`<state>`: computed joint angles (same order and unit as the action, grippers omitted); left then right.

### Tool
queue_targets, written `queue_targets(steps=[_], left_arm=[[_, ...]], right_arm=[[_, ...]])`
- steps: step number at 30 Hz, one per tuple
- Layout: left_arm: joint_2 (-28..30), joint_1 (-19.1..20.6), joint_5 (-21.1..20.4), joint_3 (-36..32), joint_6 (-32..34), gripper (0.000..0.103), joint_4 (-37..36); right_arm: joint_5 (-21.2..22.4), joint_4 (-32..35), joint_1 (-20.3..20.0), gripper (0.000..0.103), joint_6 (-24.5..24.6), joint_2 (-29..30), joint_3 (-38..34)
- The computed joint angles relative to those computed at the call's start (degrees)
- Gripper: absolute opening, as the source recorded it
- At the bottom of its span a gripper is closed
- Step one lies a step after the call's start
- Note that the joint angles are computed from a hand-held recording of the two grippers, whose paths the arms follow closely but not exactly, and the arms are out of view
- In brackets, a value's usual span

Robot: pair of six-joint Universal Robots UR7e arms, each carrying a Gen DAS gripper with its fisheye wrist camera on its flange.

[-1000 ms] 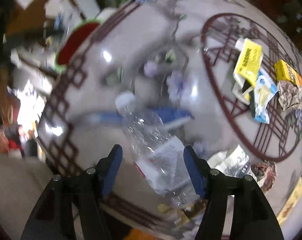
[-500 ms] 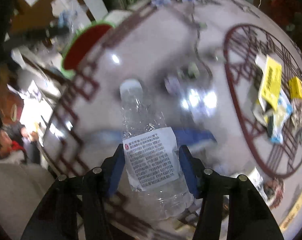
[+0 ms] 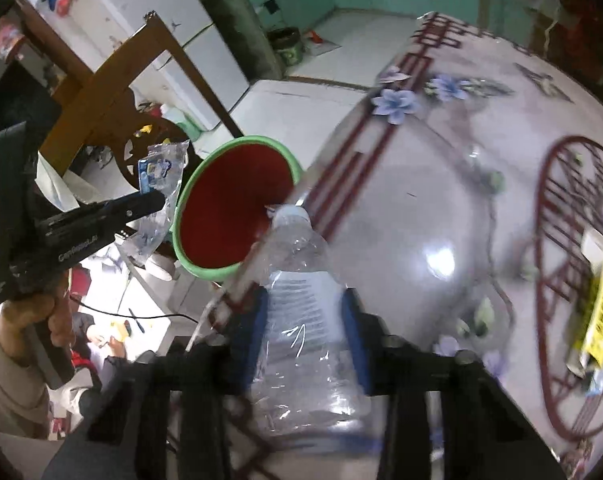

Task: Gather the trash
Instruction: 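Carry the wrapper and the bottle toward the red bin, then open left gripper over bin while right gripper drops the bottle in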

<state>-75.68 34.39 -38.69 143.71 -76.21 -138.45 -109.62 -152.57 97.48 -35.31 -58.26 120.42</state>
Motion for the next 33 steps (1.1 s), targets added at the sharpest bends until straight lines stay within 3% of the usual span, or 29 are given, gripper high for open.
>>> queue_targets(steps=[3, 7, 8, 9, 10, 11, 12, 14, 17, 18, 19, 25, 33], left_arm=[[-1.85, 0.78, 0.05, 0.89, -1.87, 0.006, 1.87], [-3.06, 2.22, -0.23, 1.5, -2.46, 0.006, 2.85], [-3.53, 2.06, -0.27, 1.7, -2.68, 0.006, 3.39], [-3.87, 1.9, -0.34, 1.89, -2.98, 0.006, 3.85], [-4.05, 1.88, -0.53, 2.1, -3.0, 0.006, 3.66], [-4.09, 1.99, -0.73, 2.3, -2.91, 0.006, 3.12], [-4.05, 2.1, -0.91, 2.54, -2.95, 0.006, 2.5], [-3.55, 2.64, -1.12, 2.95, -2.63, 0.006, 0.49], [-2.78, 3.63, -1.63, 3.22, -1.68, 0.006, -2.38], [-2.72, 3.59, -1.64, 3.23, -1.55, 0.006, -2.56], [-2.74, 3.41, -1.54, 3.18, -1.44, 0.006, -2.27], [-4.08, 3.85, -0.76, 3.13, -2.14, 0.006, 0.24], [-3.34, 6.51, -1.56, 2.33, -1.49, 0.006, 1.84]], right_arm=[[0.95, 0.74, 0.42, 0.0, 1.86, 3.18, -2.46], [-3.29, -1.1, 3.05, 0.002, 2.44, 5.99, -3.66], [-5.27, -1.27, 3.88, 0.011, 2.1, 5.97, -3.45], [-7.12, -3.0, 4.7, 0.03, 0.83, 5.79, -2.55], [-7.76, -5.41, 5.1, 0.042, -0.94, 5.37, -1.26], [-7.86, -8.12, 5.37, 0.068, -3.17, 5.17, 0.15], [-8.2, -11.39, 5.96, 0.083, -6.94, 5.2, 2.42], [-10.96, -13.39, 6.84, 0.084, -12.11, 7.27, 4.46], [-16.22, -11.15, 6.55, 0.082, -13.51, 11.26, 5.05], [-17.61, -11.39, 6.33, 0.068, -13.24, 12.24, 4.93], [-18.03, -10.73, 5.83, 0.068, -12.88, 12.89, 4.68], [-11.85, -11.46, 5.35, 0.063, -12.16, 10.97, 2.87], [-6.77, -9.77, 8.92, 0.063, -7.52, 13.85, -4.09]])
